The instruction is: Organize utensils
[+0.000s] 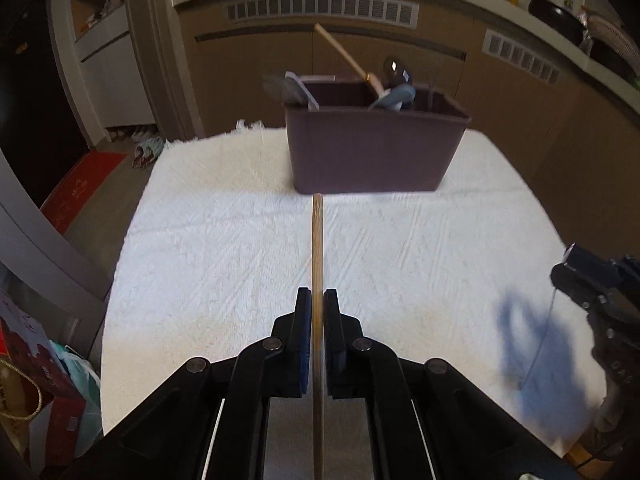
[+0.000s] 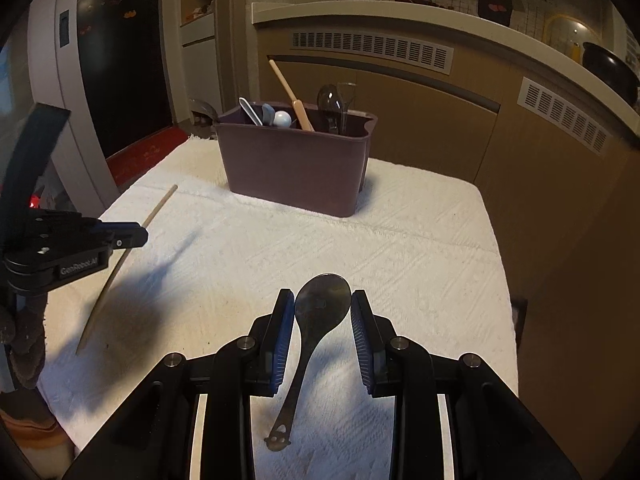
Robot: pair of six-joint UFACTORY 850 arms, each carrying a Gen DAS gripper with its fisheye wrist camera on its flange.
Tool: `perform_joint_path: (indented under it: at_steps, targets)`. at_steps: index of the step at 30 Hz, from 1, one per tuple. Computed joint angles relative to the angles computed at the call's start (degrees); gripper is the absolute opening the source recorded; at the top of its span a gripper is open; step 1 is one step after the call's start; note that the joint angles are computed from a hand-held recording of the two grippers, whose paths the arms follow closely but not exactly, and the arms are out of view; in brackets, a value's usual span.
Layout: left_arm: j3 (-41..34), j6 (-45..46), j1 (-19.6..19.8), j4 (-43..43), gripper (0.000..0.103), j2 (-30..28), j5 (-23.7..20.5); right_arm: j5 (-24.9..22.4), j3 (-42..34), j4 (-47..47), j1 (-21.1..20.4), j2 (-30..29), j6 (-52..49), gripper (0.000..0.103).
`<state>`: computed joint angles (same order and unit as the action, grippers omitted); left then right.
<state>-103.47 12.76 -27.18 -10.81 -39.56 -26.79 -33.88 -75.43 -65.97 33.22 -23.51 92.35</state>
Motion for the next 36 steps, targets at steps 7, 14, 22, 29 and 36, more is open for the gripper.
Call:
perform_joint_path:
  at_steps: [7, 14, 22, 29, 36]
  targets:
    - [-2.0, 14.0, 1.1, -17.8, 0.004, 3.7, 4.3, -3.1, -2.9, -6.7, 0.7, 2.9, 0.2, 0.029]
    - [-7.6, 26.9, 2.1, -32.0, 0.004, 3.6, 8.9, -8.7, -11.5, -13.4, 0.9, 2.5, -4.4, 0.028]
    - [-27.6, 29.4, 2.1, -37.5, 0.004, -6.6, 9.4, -8.1, -25.4, -10.5, -2.3, -2.8, -15.5, 0.015]
    - [-37.9, 21.2, 2.4, -31.5, 0.004, -14.1, 2.0, -2.2, -27.6, -0.4, -5.9, -5.0, -22.7, 0.014]
    - [-25.4, 12.1, 2.9, -21.9, 0.004, -12.1, -8.1, 1.7, -18.4, 19.3, -9.8, -6.0, -29.3, 0.014]
